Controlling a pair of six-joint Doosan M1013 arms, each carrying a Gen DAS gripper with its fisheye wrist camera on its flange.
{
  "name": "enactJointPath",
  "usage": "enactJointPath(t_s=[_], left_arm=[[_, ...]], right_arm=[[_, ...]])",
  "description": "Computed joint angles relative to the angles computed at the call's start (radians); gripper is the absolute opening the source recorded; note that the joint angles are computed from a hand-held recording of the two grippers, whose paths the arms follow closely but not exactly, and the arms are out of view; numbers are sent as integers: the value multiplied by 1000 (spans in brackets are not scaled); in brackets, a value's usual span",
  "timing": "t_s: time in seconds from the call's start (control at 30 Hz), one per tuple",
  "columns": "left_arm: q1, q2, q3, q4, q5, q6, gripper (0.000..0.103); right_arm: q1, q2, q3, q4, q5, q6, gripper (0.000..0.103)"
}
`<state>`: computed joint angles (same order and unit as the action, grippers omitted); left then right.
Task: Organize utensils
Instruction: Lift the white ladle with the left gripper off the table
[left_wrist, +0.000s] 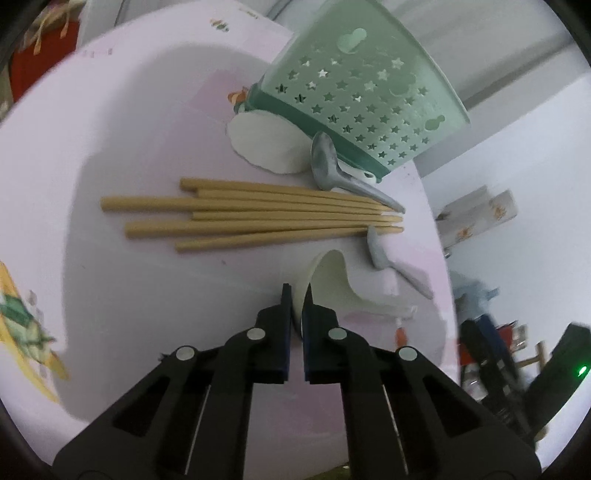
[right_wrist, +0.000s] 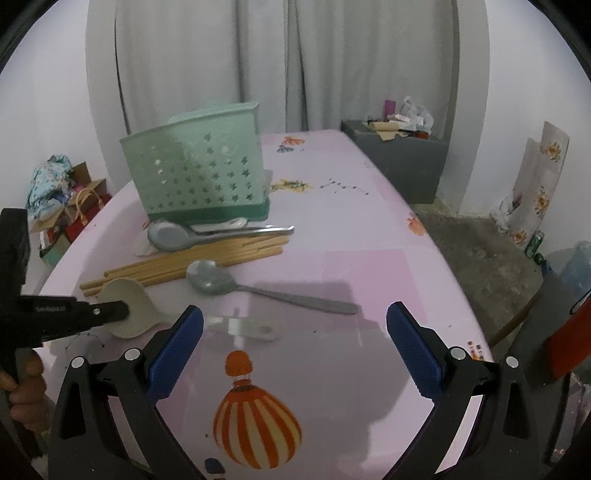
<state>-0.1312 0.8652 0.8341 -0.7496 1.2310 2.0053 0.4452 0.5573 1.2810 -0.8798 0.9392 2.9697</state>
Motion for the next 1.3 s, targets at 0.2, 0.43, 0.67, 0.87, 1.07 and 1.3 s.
enactJointPath(t_s=[0.2, 0.43, 0.67, 0.87, 1.07, 1.3], left_arm=[[20, -3, -14, 39, -17, 22, 4], [26, -8, -19, 84, -25, 82, 4], [29, -22, 8, 108, -52, 136, 5], [35, -23, 4, 128, -39, 184, 6], [39, -20, 1, 124, -33, 205, 6], [40, -14, -9, 124, -20, 192, 6]], right_arm=[[-10, -19, 18, -61, -28, 2, 90], [-103, -16, -16, 342, -299, -486, 59], [-124, 91, -176, 614, -176, -948, 44], [-113, 132, -230, 626, -106, -1095, 44], [-103, 151, -251, 584, -85, -1141, 55], [-113, 164, -266, 617, -98, -1093, 50]])
